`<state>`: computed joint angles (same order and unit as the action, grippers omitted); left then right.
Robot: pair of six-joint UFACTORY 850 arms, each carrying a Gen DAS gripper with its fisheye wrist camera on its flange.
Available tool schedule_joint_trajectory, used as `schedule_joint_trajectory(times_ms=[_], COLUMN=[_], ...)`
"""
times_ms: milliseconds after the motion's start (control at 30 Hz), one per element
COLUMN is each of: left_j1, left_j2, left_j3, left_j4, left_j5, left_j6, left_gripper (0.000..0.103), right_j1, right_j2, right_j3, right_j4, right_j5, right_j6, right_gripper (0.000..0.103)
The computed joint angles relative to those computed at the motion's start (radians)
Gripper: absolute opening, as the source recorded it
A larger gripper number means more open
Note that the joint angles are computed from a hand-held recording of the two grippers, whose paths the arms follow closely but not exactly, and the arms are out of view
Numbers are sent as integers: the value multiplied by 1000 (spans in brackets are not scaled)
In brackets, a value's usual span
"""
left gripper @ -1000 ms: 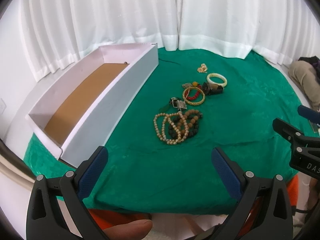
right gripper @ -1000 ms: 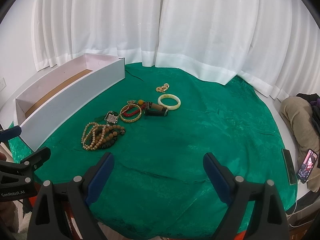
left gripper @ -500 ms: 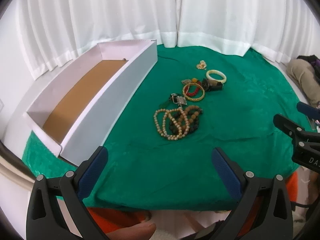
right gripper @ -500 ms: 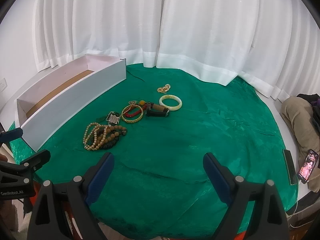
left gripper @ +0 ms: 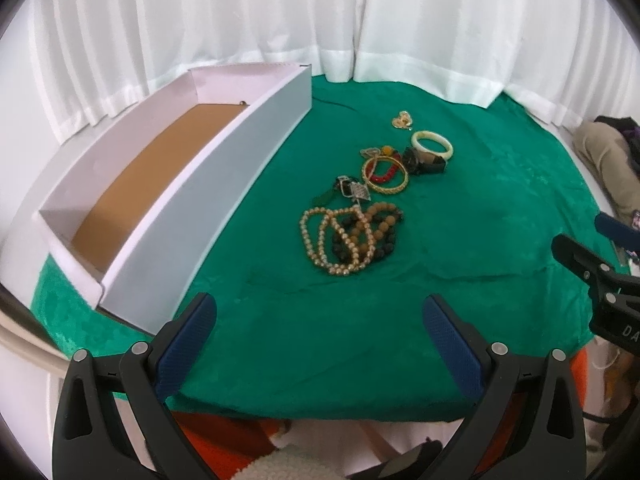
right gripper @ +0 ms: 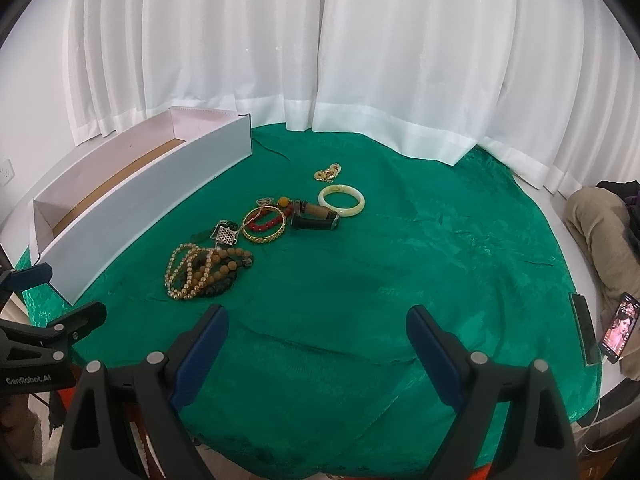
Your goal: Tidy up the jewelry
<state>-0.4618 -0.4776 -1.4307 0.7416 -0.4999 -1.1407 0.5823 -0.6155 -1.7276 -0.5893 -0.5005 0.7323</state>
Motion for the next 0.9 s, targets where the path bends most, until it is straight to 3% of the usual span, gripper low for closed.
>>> schedule_joint_trajectory(times_ms=[367, 533, 900], left_j1=[34, 56, 77], left_j2=[-67, -136, -286], left_j3=[-76, -144, -315], left_j4=[-176, -374, -490], left_j5=[55, 97, 19], left_j6=[173, 368, 493], left_gripper=[102, 102, 89], right_j1=[-15, -23, -42], right_j2=[-37, -61, -103], right_j3=[-41, -64, -109], right_j4=[67, 111, 180], right_j5=[-10, -21, -39], right_j6=[-62, -102, -159], right_gripper=[92, 92, 92])
